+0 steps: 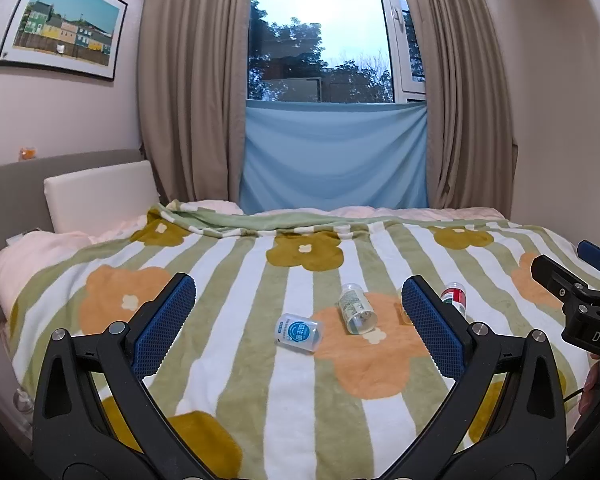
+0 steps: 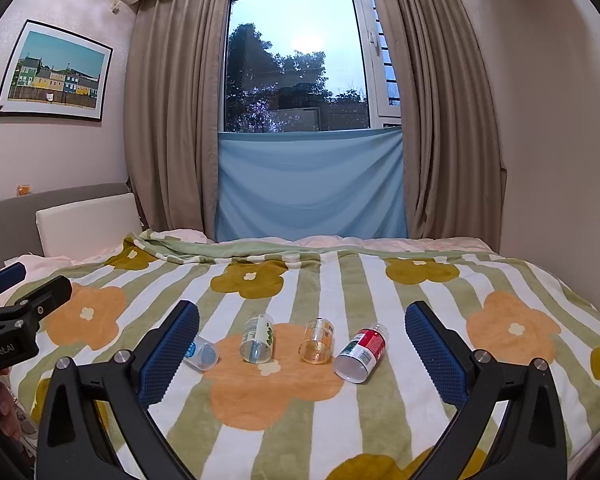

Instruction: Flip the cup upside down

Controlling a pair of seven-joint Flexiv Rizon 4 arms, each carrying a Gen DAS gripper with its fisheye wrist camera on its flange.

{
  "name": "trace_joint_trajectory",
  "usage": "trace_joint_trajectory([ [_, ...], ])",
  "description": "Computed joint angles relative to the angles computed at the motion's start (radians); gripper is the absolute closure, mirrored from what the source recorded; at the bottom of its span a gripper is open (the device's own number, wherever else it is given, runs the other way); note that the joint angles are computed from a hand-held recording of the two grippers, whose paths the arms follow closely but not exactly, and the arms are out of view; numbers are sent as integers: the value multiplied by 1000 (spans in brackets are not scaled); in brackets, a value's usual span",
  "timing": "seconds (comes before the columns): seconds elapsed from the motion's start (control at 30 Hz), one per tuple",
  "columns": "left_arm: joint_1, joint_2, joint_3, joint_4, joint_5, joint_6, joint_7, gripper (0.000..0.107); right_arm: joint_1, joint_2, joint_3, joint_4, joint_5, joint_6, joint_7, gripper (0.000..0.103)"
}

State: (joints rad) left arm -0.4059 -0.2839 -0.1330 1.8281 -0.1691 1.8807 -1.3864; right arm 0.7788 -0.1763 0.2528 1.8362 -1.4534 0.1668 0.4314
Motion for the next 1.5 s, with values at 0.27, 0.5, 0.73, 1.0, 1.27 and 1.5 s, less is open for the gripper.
trace_joint_trajectory([
  [0.27,8,2,-7,0,5,-2,-2,4,3,-5,0,-6,2,-1,3,0],
  [0.5,36,14,-27,16,25,7,-16,4,4,-3,-2,-3,2,0,1,0],
  [0.73,39,15,-28,16,29,5,-22,4,4,-4,-1,-5,2,-1,-1,0],
  [1.0,57,21,-42,22,39,3,-29,4,6,-8,-2,-11,3,-3,1,0],
  [1.27,74,27,-52,28,49,-1,-39,4,15,-17,-6,-23,5,-5,-6,0],
  [1.5,76,27,-49,26,51,-4,-40,4,20,-23,-9,-31,8,-11,-9,0],
])
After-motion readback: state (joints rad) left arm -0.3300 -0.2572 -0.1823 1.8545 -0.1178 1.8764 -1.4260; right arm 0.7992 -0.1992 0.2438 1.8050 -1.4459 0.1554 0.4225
